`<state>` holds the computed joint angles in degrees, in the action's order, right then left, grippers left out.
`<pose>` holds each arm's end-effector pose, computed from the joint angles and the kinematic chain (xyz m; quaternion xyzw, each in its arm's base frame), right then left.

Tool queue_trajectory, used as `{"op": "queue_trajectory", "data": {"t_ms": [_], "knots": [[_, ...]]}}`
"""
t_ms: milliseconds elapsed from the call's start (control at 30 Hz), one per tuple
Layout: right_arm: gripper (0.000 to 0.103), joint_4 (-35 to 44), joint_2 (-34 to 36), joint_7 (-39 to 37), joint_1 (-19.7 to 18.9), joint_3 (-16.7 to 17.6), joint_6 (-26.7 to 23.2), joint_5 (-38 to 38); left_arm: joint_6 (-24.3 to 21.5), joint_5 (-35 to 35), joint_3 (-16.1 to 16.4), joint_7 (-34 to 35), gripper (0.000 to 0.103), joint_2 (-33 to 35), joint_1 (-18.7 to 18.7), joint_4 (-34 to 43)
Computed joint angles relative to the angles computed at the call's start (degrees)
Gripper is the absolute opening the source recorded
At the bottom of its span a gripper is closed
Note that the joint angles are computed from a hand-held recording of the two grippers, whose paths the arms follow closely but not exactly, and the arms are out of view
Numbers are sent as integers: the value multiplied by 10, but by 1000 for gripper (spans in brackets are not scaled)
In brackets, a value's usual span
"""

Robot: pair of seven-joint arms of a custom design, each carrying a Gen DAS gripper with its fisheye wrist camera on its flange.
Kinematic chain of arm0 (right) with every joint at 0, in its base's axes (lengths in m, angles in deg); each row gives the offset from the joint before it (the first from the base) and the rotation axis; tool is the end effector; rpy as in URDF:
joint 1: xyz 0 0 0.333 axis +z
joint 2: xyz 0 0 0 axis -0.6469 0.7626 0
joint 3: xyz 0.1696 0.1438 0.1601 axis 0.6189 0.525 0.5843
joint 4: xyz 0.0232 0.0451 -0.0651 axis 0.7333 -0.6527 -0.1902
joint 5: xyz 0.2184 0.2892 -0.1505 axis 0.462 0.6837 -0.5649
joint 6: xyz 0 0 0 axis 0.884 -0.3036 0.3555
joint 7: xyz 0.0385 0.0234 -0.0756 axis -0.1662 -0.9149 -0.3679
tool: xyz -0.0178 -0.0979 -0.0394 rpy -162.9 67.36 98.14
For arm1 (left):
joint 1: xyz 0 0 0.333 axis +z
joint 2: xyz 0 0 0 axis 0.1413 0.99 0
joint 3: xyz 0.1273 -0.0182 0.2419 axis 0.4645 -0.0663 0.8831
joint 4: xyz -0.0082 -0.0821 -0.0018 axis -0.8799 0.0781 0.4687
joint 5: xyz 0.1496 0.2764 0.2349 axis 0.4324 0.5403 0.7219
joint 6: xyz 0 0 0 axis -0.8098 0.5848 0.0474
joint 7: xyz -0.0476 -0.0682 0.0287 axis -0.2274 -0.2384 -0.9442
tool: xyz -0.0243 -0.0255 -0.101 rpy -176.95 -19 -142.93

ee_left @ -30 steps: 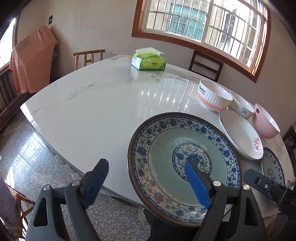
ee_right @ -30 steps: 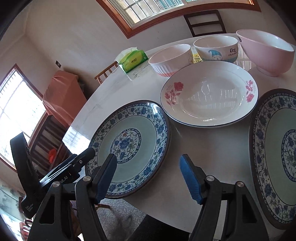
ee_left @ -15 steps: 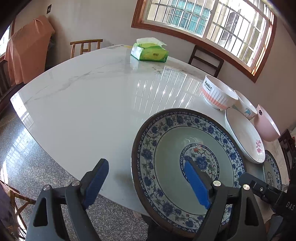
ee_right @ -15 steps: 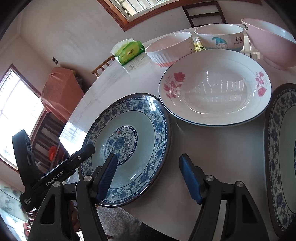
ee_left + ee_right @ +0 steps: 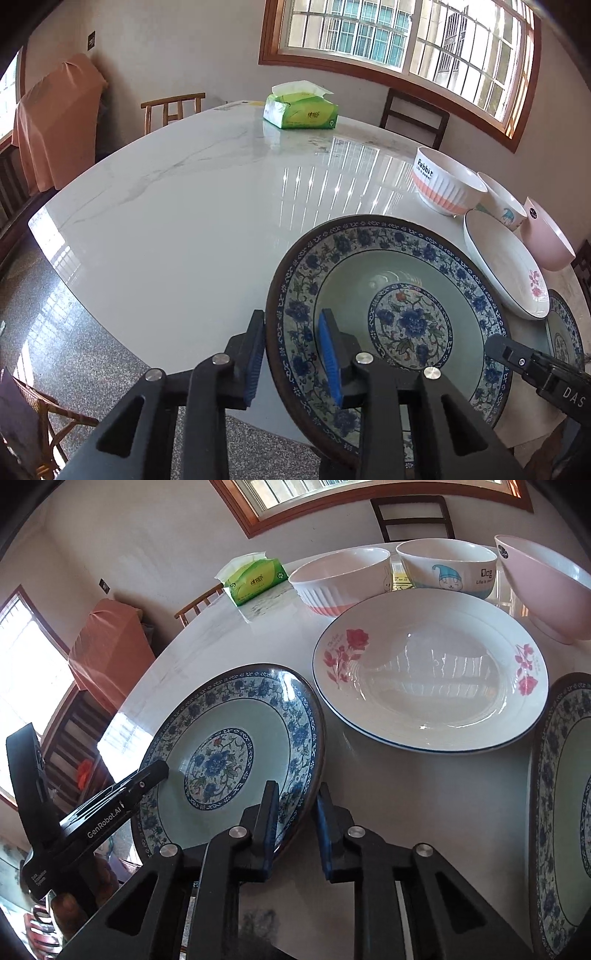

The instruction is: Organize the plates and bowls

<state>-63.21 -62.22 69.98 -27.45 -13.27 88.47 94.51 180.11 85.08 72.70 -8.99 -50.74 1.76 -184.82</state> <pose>0.5067 0.1013 0.3781 -0.7618 0.5417 -0.0091 0.3552 0.4166 -0.1848 0.3968 -0.7739 0.5181 -0.2466 0.2682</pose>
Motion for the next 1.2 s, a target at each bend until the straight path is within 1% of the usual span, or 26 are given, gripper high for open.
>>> {"op": "queue_trajectory", "data": {"t_ms": [33,67,100,200,367,500,667,767,800,833,867,900,967,1000,1033,1067,1100,1167,1200], "knots": [[19,-2,-1,-1,1,2,5,-2,-23,14,-13,-9,18,-3,6,5],[19,0,0,-1,2,2,7,-1,-40,23,-19,-14,16,-4,8,9],[19,3,3,0,4,3,9,1,-43,24,-16,-14,15,-5,6,10],[19,14,13,5,7,6,13,2,-28,16,2,-9,14,-8,5,2],[19,20,18,-11,18,15,29,8,-33,12,9,-7,12,-15,16,-2],[19,34,29,-13,27,21,36,10,-20,1,23,1,12,-22,24,-11],[19,40,37,-14,33,26,38,11,-14,0,23,-1,12,-32,39,-22],[20,47,45,-1,32,25,21,2,-5,6,19,-18,12,-43,48,-32],[21,47,45,-5,32,25,21,9,5,4,23,-18,14,-41,50,-34],[22,44,42,-6,32,26,23,5,6,-8,29,-12,26,-39,47,-34],[22,40,37,-7,32,27,25,3,1,-22,32,-12,33,-42,44,-36],[23,37,33,-13,32,26,23,6,6,-22,30,-22,43,-51,49,-44],[25,22,14,-39,32,20,28,29,22,-11,22,-46,47,-79,60,-64],[26,11,-1,-60,31,15,32,46,18,-16,22,-47,57,-93,58,-70],[28,-4,-19,-80,30,9,33,65,3,-35,27,-39,68,-106,47,-75],[30,-18,-38,-95,28,0,27,81,-1,-51,33,-34,70,-122,36,-83],[31,-32,-57,-104,24,-10,20,92,13,-60,36,-36,70,-141,29,-97],[34,-63,-97,-118,12,-28,16,105,59,-61,24,-58,71,-182,26,-128],[39,-81,-118,-120,4,-35,26,107,83,-64,15,-71,75,-198,21,-142]]}}
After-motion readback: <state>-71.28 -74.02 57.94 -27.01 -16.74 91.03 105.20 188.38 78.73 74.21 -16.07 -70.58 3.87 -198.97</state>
